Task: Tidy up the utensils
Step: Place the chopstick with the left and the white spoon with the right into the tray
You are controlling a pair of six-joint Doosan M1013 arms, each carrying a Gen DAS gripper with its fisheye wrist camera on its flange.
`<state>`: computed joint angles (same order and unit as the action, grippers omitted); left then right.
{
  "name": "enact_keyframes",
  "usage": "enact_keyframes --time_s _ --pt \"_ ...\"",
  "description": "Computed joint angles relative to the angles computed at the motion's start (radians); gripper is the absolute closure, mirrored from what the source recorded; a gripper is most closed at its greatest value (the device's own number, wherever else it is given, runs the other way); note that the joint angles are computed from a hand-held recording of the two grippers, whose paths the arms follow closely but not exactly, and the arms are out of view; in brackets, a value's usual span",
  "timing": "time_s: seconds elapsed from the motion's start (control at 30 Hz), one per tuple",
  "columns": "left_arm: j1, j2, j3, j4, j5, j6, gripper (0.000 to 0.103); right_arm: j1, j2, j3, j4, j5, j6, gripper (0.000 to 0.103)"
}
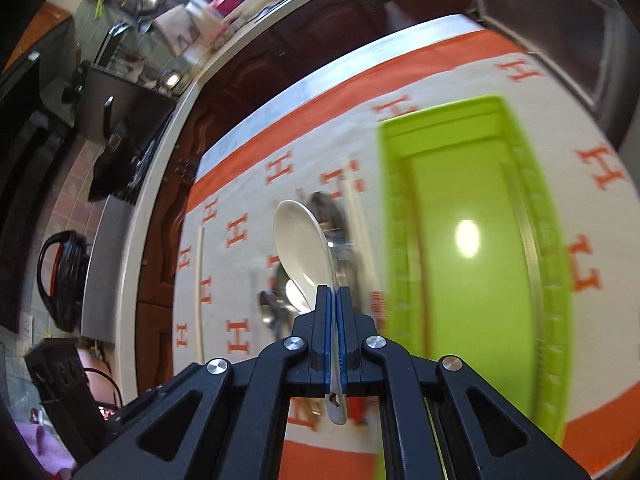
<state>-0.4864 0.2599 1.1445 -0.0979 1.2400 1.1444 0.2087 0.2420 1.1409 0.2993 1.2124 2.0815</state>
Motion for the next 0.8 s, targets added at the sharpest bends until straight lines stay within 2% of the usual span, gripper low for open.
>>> enact_keyframes --time_s 0.17,0.37,0.53,0.63,0.8 --pt "-0.059 0.052 -0.087 -0.019 0.028 0.054 0.099 -0.039 -0.062 0.094 -0.048 0.005 0.04 0.101" --pt "-0.116 0.117 -0.19 -0.001 0.071 0.075 0.099 -0.066 -0.088 0.178 -0.021 0.019 0.034 0.1" --pt "-0.142 0.177 -0.268 0.028 0.121 0.077 0.099 -0.066 -0.092 0.188 -0.012 0.015 0.003 0.099" --pt "-0.149 0.21 -0.309 0.037 0.145 0.07 0.099 -0.065 -0.084 0.17 -0.009 0.052 -0.032 0.093" --pt "-0.153 0.251 -0.354 0.054 0.175 0.065 0.099 -0.079 -0.115 0.191 -0.014 0.016 -0.031 0.091"
